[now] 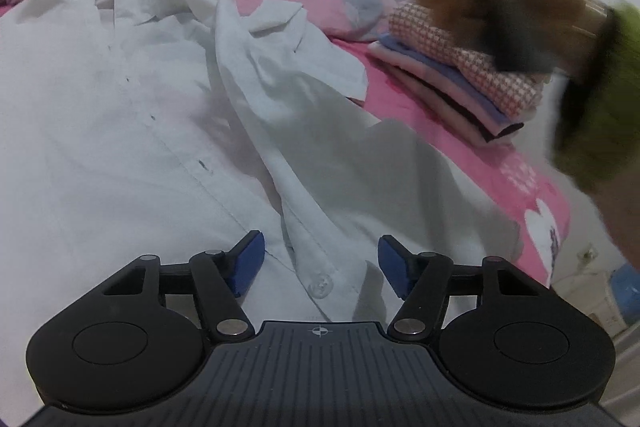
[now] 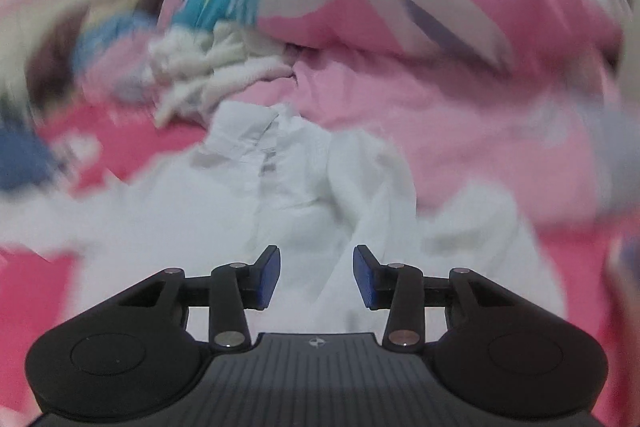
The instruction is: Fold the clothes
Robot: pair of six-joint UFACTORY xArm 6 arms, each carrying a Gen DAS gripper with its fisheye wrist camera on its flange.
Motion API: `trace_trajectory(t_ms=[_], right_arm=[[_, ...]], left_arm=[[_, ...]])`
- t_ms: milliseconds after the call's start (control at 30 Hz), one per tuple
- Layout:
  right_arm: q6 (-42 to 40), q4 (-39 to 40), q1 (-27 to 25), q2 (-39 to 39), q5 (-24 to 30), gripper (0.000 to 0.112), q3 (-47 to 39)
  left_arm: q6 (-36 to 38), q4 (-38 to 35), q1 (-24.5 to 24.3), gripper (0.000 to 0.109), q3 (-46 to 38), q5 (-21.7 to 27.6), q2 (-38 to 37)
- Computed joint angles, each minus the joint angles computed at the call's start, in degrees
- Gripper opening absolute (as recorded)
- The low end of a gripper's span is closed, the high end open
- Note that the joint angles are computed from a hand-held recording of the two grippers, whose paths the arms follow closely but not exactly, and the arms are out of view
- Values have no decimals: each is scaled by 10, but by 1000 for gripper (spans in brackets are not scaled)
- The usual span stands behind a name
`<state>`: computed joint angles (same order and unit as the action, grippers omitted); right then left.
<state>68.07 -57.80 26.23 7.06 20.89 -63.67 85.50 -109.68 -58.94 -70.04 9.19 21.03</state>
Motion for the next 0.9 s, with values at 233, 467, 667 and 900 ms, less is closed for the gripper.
trace_trajectory(t_ms=[233,467,667,900], right_arm=[[-159,-139,31,221,92,40,-220],[-331,-195,26,363,152,41,-361],[-334,-181,4,384,115,42,-386],[-217,-189,-11,369,80,4,-374]], left_arm=[[-62,27,27,63,25,65,-14],[-92,28,41,64,31,99,-16],[-101,27,43,64,33,107,-16],[-84,20,31,65,32,90,-17]])
